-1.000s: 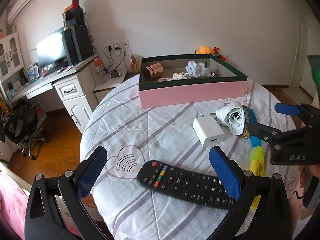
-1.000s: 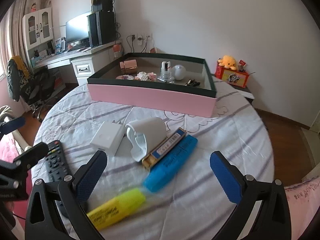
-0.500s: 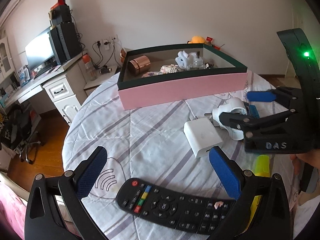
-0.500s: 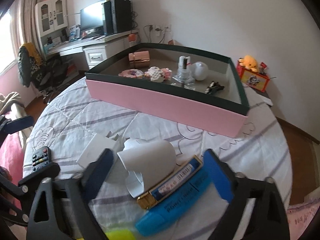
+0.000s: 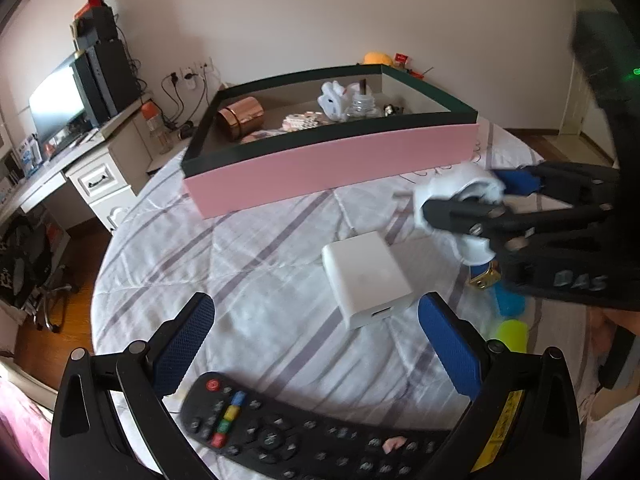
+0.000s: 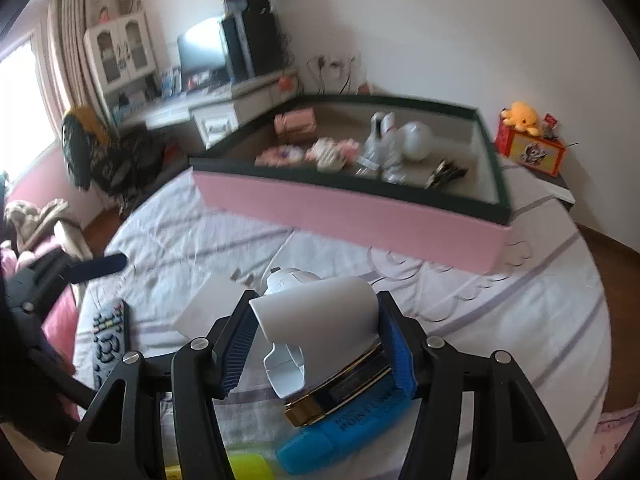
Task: Organize rigid objects
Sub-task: 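Grasp the white charger with the left tool while the right tool grasps the white toy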
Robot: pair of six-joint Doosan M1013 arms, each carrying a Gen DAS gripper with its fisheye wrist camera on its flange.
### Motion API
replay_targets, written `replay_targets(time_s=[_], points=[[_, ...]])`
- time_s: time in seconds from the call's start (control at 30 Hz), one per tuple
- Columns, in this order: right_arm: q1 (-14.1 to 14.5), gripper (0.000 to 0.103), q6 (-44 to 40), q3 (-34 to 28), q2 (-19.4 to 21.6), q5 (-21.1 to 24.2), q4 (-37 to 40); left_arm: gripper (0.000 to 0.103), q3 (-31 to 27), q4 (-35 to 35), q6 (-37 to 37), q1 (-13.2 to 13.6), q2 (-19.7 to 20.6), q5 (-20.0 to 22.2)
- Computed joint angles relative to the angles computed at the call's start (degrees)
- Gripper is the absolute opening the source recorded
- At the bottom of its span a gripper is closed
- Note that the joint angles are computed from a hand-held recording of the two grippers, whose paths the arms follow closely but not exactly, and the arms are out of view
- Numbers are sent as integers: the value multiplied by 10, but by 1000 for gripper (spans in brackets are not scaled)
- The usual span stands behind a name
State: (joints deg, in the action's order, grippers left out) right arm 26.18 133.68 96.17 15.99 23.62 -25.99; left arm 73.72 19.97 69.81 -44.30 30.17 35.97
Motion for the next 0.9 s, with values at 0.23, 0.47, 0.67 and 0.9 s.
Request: replay_targets(time_s=[0.23, 0.47, 0.67, 0.9], points=[[-2, 60, 102, 21, -25, 0, -92, 103, -39, 3, 2, -8, 27, 42], [-8, 60, 112, 32, -29, -2, -84, 70, -54, -25, 23, -7, 39, 65], [-8, 60, 115, 33, -30, 0, -83, 45, -50, -59, 61, -4, 36, 49], [-2, 60, 123, 35, -33, 8, -89, 41, -39, -39, 41, -5, 28, 41]])
